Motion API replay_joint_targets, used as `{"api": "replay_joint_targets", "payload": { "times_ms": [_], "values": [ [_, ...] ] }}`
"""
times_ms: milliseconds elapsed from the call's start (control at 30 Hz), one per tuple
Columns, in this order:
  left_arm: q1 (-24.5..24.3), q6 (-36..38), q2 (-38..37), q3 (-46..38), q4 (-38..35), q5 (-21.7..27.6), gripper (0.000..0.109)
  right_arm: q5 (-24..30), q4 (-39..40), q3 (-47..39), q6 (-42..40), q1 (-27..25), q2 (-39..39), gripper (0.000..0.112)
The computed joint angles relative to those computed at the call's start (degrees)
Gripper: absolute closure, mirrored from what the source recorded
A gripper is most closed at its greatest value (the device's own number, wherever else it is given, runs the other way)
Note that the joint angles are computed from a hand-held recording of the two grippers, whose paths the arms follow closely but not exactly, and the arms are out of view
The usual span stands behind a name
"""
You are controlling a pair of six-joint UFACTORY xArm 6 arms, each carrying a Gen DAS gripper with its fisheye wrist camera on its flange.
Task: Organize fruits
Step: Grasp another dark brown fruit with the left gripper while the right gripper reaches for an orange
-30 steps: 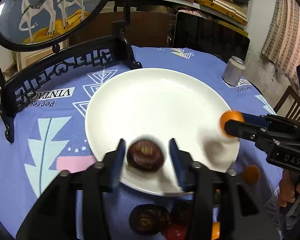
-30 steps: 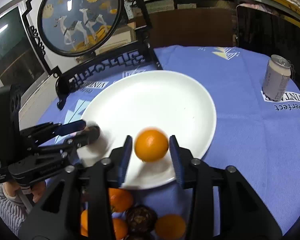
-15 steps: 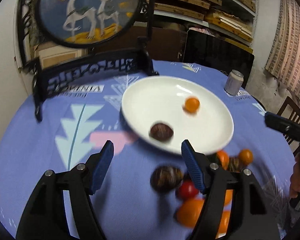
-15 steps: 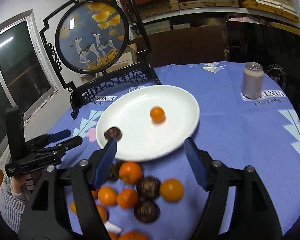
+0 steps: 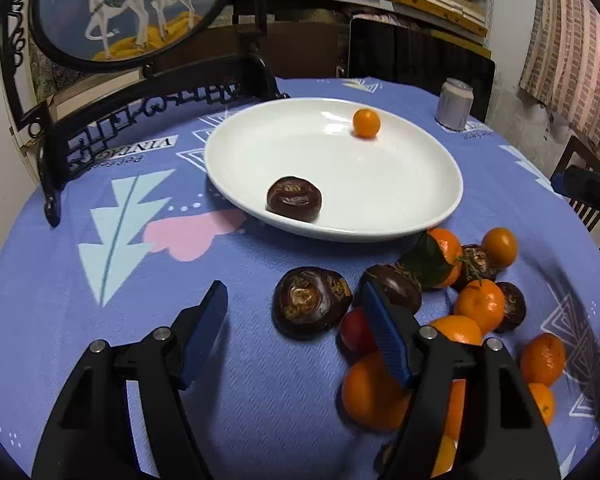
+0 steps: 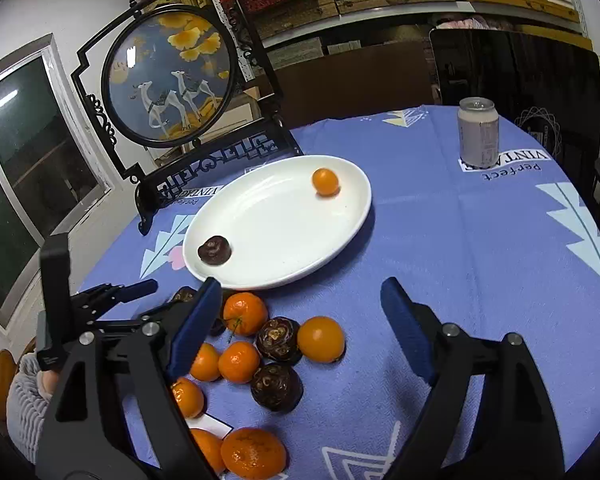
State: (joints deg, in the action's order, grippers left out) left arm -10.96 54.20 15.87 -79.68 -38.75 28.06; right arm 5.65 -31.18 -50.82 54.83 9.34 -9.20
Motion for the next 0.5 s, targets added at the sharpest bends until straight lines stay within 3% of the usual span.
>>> {"api": "replay_joint_targets", "payload": {
  "times_ms": [133,233,333,500],
  "values": [
    [-0.48,-0.88,1.73,-1.05,2.29,-2.0,0.034,-0.07,-1.77,0.1,1.9,-0.11,-0.32,0.027],
    [0.65,-7.43,3.19,-1.71,8.89,-5.65,0.018,-0.29,-1.97,0.18,2.33,-0.23,-0.53,0.026],
    [3.26,-12.47,4.52,-4.02,10.74,-3.86,0.017,-0.4,-1.88,0.36,2.31,-0.31,-0.72,0.026],
    [2.57,-6.2,2.81,-1.64,6.38,-7.14,0.017,2.86,2.68,-0.8,-3.4,1.12,0.85,0.026]
  ]
}}
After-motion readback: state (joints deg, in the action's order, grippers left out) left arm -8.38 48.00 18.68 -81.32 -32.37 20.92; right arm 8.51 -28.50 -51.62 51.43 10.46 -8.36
